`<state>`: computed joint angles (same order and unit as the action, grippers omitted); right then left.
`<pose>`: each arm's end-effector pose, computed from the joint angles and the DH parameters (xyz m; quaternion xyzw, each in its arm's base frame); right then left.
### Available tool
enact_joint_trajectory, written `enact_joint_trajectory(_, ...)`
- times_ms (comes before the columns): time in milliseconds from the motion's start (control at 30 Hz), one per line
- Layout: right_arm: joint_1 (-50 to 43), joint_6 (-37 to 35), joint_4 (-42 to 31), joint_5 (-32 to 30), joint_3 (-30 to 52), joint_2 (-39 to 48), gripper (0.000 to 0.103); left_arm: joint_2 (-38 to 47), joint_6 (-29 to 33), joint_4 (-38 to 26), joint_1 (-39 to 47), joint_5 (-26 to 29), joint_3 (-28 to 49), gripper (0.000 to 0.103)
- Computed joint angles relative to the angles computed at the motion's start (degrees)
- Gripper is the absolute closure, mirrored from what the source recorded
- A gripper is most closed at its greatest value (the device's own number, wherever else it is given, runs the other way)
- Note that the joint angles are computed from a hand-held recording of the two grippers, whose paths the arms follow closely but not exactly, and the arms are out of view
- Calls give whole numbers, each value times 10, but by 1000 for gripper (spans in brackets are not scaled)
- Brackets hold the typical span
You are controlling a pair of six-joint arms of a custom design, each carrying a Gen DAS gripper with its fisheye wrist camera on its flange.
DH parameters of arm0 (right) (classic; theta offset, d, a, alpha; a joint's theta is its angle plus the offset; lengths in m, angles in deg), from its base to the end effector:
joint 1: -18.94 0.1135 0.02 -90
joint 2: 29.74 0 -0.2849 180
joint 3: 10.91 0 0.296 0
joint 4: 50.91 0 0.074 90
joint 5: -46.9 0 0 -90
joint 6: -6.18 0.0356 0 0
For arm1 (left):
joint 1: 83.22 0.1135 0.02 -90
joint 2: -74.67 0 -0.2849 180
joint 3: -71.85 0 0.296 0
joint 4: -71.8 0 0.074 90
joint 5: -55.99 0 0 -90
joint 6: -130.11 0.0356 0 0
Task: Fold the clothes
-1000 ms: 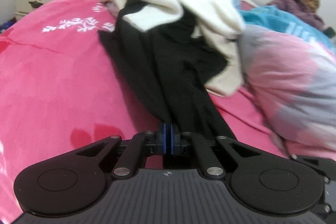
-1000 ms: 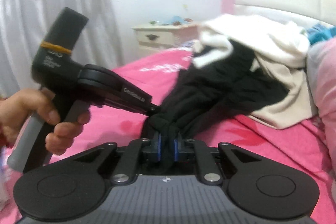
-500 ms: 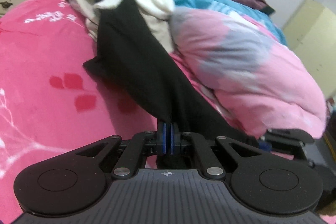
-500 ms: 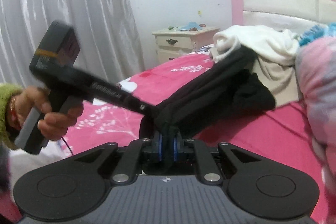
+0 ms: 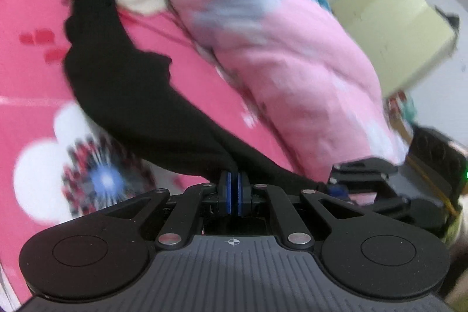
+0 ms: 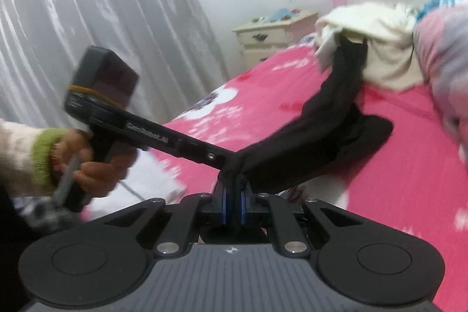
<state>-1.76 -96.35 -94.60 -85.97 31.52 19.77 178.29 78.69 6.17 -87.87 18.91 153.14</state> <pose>0.1882 -0.0452 0.2162 -0.0599 0.8833 0.2405 0.3979 0.3608 -0.0578 0.1825 0.3371 0.8292 -0.4215 0.1452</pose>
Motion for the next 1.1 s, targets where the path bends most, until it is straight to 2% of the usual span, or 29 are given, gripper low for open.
enact_joint_trajectory(100, -51, -33, -113, -24, -29, -70, 93, 6, 69, -68, 4, -25, -19, 101)
enact_joint_trajectory(200, -99, -62, -193, -34, -72, -116, 93, 17, 103, -88, 2, -68, -31, 100)
enact_joint_trajectory(267, -100, -63, -190, -12, -99, -126, 93, 10, 100, -60, -3, -101, -44, 99)
enact_joint_trajectory(367, -77, -31, -146, 39, -122, -106, 88, 4, 84, -25, 1, -127, -44, 85)
enact_joint_trajectory(400, -76, -35, -138, 53, -119, -90, 79, 0, 75, -9, 5, -131, -44, 77)
enact_joint_trajectory(467, -91, -60, -145, 72, -113, -80, 68, -12, 44, 44, 6, -134, -47, 71)
enact_joint_trajectory(567, -173, -130, -158, 46, -93, -62, 53, -25, -5, 134, -5, -147, -54, 57)
enact_joint_trajectory(633, -201, -110, -119, 37, -81, -36, 48, -26, -41, 198, -20, -161, -59, 44)
enact_joint_trajectory(700, -197, -38, -40, 43, -86, -7, 48, -15, -83, 248, -44, -178, -54, 42)
enact_joint_trajectory(867, -111, 208, 262, 111, -119, 136, 48, 29, -161, 304, -109, -234, -17, 39)
enact_joint_trajectory(967, -54, 260, 382, 144, -123, 237, 50, 54, -188, 313, -135, -258, 9, 38)
enact_joint_trajectory(1033, -25, 262, 407, 157, -120, 285, 56, 69, -209, 320, -149, -260, 20, 37)
enact_joint_trajectory(1100, -7, 258, 422, 164, -123, 315, 77, 81, -222, 318, -159, -249, 30, 35)
